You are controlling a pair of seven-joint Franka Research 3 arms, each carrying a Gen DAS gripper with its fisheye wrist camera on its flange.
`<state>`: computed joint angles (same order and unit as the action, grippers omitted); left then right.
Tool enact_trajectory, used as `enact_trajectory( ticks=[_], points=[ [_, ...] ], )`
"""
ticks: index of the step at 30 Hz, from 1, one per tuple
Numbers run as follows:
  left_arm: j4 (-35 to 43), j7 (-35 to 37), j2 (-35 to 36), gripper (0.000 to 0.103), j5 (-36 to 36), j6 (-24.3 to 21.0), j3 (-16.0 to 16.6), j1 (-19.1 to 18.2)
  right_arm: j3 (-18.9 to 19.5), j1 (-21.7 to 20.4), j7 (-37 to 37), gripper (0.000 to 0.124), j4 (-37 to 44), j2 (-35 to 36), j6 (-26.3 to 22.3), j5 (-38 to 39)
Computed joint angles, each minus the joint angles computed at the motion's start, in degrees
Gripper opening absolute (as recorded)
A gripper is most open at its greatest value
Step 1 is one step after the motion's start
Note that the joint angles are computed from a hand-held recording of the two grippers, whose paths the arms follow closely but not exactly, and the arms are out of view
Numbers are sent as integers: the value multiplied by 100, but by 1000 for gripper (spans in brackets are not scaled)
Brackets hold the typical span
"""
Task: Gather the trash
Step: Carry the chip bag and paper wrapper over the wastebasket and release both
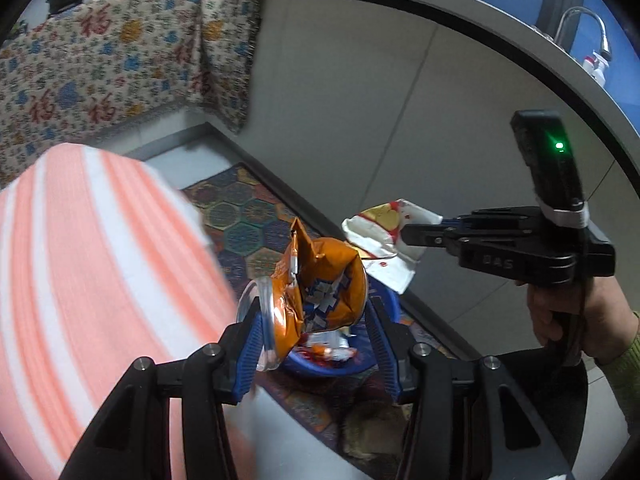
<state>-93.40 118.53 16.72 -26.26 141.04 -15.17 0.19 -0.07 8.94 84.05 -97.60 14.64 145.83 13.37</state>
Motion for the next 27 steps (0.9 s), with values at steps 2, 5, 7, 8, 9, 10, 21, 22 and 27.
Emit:
enact_trajectory(
  ticks=[2,5,7,8,9,10,21,22,27],
  points=[
    [396,-153,359,51,98,-194,-46,-116,-54,-114,-33,7,55,88,-133,72],
    [976,-424,913,51,350,-425,-106,-273,-112,-293,-103,7,229,306,-383,177],
    [1367,-627,1302,51,601,-517,-117,-395,-148,-393,-128,7,368,492,-522,213],
    [1562,-709,1492,51,716,-558,-131,-445,-169,-423,-121,7,414,569,-560,198],
    [1796,-812,1711,51,849,-619,-132,-512,-183,-463,-122,7,461,654,-597,206],
    [2006,-896,1894,51,954,-688,-141,-551,-185,-516,-127,7,536,757,-644,249],
    [3705,-1420,3338,55,1605,-1288,-218,-899,23,-974,-517,12,694,1292,-724,1047],
    [3905,-1456,3491,57,1619,-1359,-227,-930,39,-1009,-558,13,698,1339,-697,1140],
    [4605,-1503,4008,64,1648,-1559,-236,-1050,78,-1153,-566,58,433,1301,-291,1656]
  ],
)
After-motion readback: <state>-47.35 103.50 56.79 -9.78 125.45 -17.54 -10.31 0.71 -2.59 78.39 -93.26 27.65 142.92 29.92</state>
